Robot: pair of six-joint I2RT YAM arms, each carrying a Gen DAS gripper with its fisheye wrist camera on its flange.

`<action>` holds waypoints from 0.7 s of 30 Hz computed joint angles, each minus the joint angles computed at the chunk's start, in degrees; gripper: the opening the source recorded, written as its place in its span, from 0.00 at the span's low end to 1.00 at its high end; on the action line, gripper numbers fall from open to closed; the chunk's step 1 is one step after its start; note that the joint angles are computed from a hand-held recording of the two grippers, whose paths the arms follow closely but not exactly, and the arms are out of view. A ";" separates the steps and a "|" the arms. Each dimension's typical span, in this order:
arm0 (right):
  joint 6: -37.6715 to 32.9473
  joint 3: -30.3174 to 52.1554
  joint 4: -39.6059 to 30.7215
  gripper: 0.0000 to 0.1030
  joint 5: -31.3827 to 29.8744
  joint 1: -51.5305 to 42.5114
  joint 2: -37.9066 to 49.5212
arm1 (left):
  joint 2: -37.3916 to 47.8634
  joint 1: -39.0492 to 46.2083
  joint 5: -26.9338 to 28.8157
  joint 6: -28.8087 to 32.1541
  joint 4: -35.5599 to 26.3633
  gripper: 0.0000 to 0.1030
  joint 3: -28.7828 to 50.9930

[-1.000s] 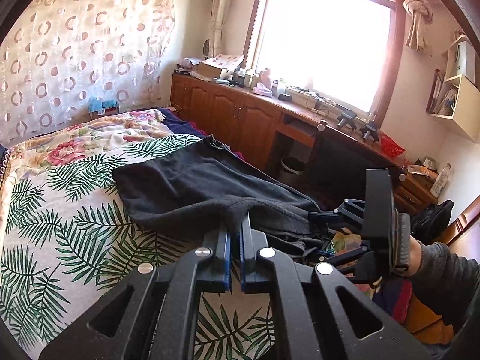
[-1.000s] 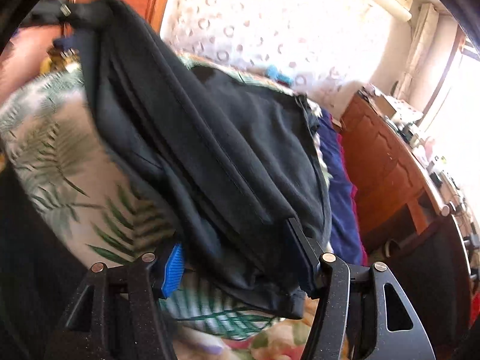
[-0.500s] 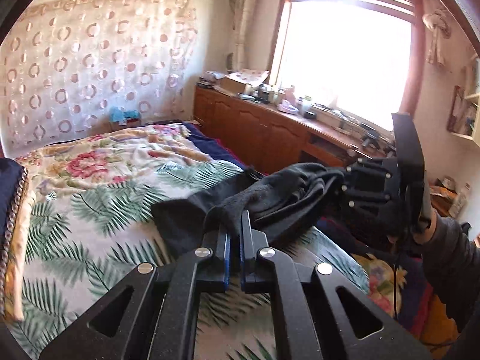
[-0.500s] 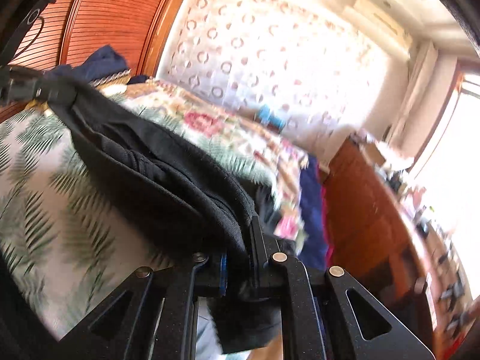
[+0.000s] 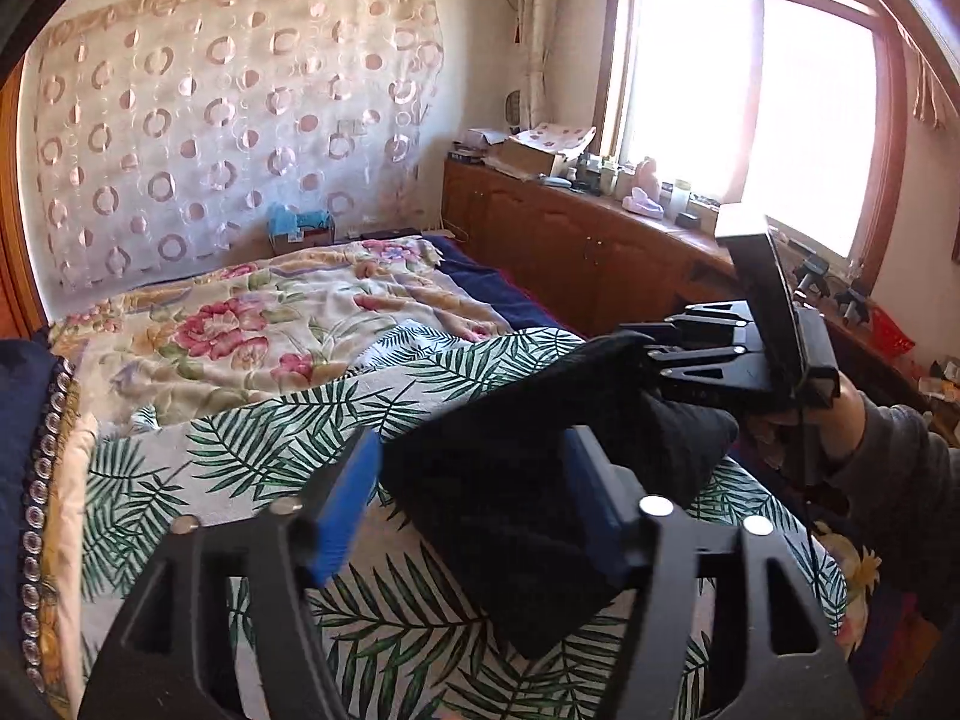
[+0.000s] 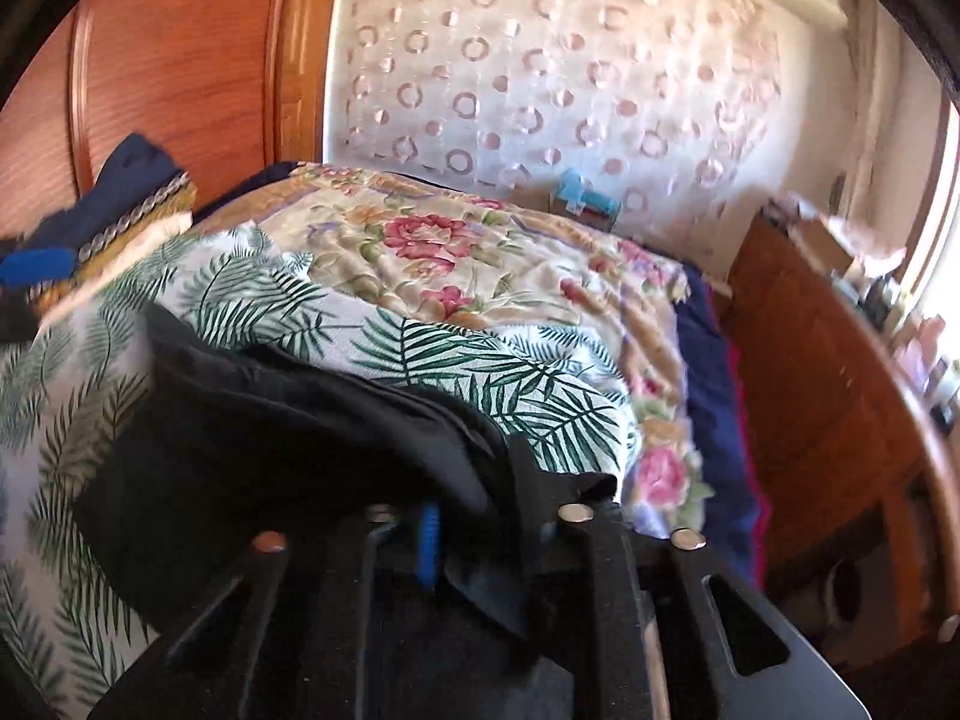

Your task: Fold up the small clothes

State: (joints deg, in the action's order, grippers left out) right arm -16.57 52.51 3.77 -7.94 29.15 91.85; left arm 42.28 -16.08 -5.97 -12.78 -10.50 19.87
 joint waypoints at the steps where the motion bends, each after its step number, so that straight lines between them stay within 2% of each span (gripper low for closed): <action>1: 0.91 1.17 -1.12 0.37 -1.97 -1.53 0.26 | 1.61 0.65 0.60 -0.02 1.22 0.65 -0.13; 2: 2.06 2.92 -2.33 0.45 -4.28 -2.81 0.92 | 4.09 1.23 0.75 0.35 2.48 0.65 -0.05; 4: 3.82 5.81 -3.96 0.53 -8.67 -5.62 1.64 | 8.50 1.10 0.32 0.18 4.04 0.65 0.39; 8: 4.91 2.83 -3.10 0.55 -6.54 -8.11 -3.74 | 15.82 1.69 2.23 -0.23 6.57 0.65 1.15; 12: 4.52 -0.25 -8.50 0.60 -11.73 -12.14 -8.18 | 19.63 2.06 3.17 -0.83 7.05 0.65 1.61; 14: 3.76 -0.54 -11.70 0.65 -14.24 -14.38 -7.53 | 22.07 3.49 4.81 -1.18 7.82 0.65 1.73; 17: 2.69 -0.22 -13.36 0.65 -12.98 -16.31 -4.53 | 25.53 4.39 6.33 -2.10 9.19 0.65 2.24; 21: 4.41 1.42 -14.11 0.67 -17.82 -19.80 0.05 | 30.22 4.64 8.26 -3.20 10.91 0.65 3.38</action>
State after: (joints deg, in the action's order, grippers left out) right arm -12.16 53.93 -10.33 -25.77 9.35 91.90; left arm 72.50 -11.44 2.29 -15.98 0.40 23.24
